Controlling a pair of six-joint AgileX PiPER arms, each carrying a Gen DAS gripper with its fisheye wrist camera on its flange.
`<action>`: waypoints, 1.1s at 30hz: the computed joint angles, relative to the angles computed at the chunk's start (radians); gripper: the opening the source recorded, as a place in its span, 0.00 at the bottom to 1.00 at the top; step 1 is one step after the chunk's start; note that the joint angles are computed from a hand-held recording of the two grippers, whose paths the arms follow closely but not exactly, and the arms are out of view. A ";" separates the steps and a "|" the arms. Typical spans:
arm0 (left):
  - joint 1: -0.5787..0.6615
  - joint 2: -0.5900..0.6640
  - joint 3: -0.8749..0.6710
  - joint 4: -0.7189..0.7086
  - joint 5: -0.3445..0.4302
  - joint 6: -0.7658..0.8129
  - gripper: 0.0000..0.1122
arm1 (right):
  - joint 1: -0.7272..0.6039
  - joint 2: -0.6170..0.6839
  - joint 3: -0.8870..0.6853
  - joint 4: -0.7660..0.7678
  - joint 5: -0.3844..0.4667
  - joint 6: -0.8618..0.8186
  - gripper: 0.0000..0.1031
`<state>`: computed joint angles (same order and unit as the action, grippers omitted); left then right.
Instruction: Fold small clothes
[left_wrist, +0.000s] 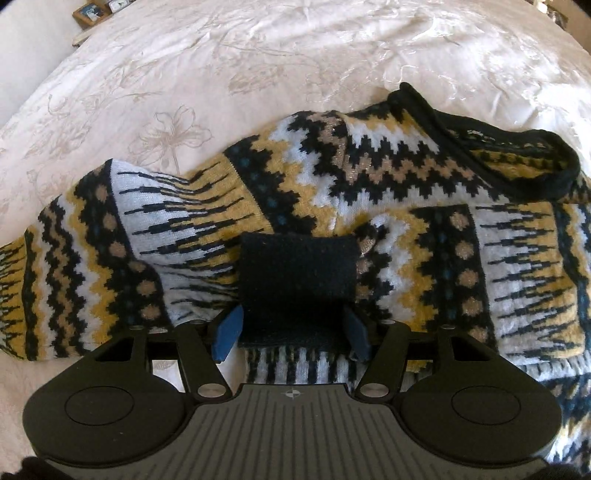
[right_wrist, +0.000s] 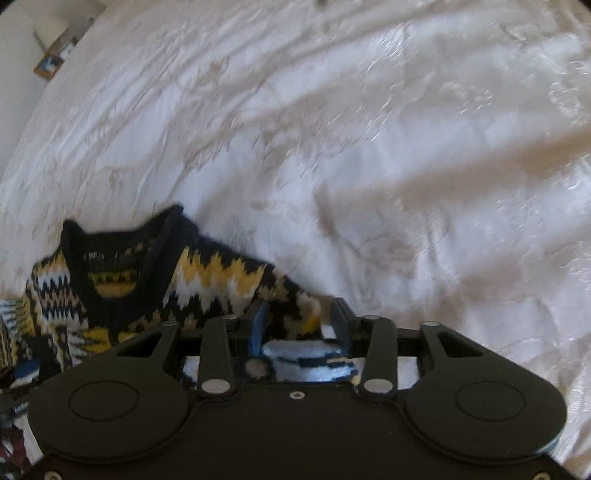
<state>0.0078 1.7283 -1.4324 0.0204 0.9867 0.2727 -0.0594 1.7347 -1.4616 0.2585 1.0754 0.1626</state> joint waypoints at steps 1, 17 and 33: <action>0.003 -0.003 0.000 -0.002 0.003 0.003 0.53 | -0.002 -0.001 0.003 0.019 0.006 -0.022 0.11; 0.001 -0.014 -0.004 -0.013 0.010 0.007 0.53 | 0.017 -0.253 0.140 -0.195 -0.145 0.198 0.21; 0.160 -0.028 -0.094 -0.182 0.199 0.049 0.69 | 0.273 -0.324 0.282 -0.346 -0.137 0.420 0.72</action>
